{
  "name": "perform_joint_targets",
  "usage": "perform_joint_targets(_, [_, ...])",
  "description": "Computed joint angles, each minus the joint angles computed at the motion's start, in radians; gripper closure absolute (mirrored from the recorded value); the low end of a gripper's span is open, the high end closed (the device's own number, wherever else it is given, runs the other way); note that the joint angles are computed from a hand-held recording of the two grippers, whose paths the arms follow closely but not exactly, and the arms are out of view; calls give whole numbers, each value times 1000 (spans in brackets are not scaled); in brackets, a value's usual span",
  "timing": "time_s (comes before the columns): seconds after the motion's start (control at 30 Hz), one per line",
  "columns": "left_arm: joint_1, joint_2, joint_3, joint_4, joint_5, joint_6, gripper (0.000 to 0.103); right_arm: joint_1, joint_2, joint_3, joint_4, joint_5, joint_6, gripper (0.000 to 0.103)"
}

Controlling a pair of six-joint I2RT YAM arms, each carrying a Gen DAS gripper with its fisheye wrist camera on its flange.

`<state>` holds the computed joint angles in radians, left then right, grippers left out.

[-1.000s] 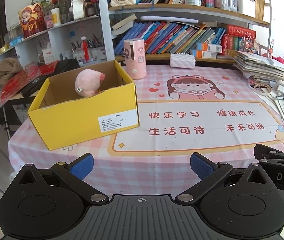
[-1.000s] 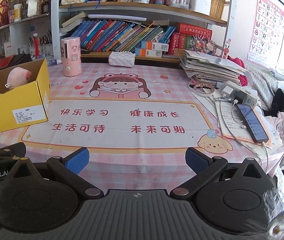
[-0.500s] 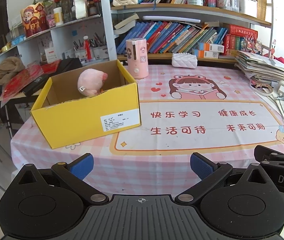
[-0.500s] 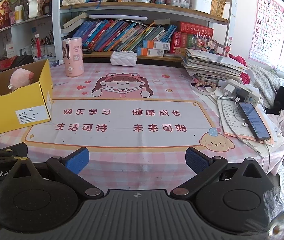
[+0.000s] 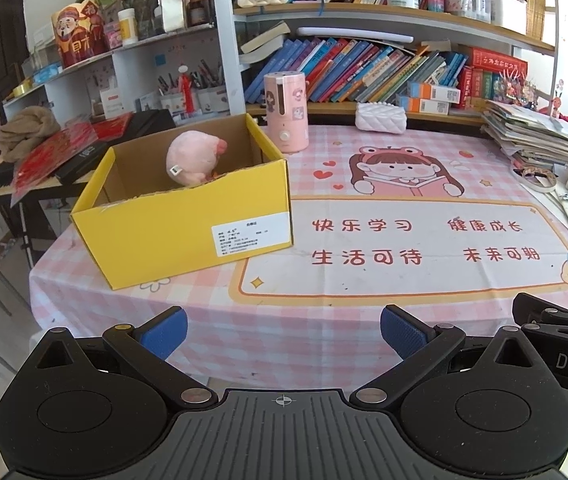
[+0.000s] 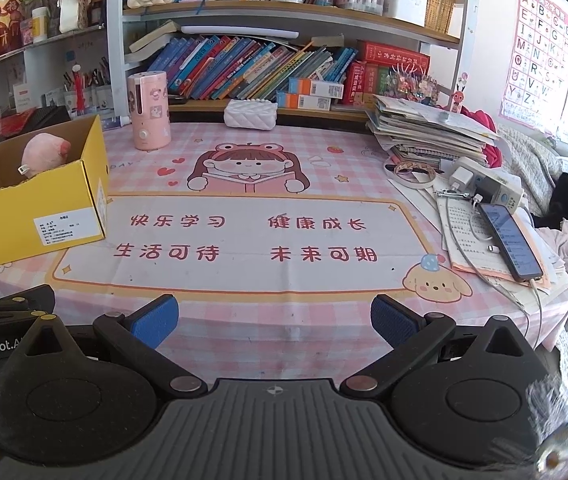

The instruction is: Organize objects

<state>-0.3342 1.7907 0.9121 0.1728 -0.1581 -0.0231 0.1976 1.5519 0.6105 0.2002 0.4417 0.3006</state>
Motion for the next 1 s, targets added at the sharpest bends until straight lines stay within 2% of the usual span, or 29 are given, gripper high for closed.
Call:
perform_joint_targets(0.3, [-43, 22, 17, -16, -118, -14, 0, 32, 48, 51, -67, 82, 28, 0])
perform_joint_targets(1.0, [-14, 31, 31, -35, -73, -37, 0, 42, 65, 70, -77, 87, 43, 0])
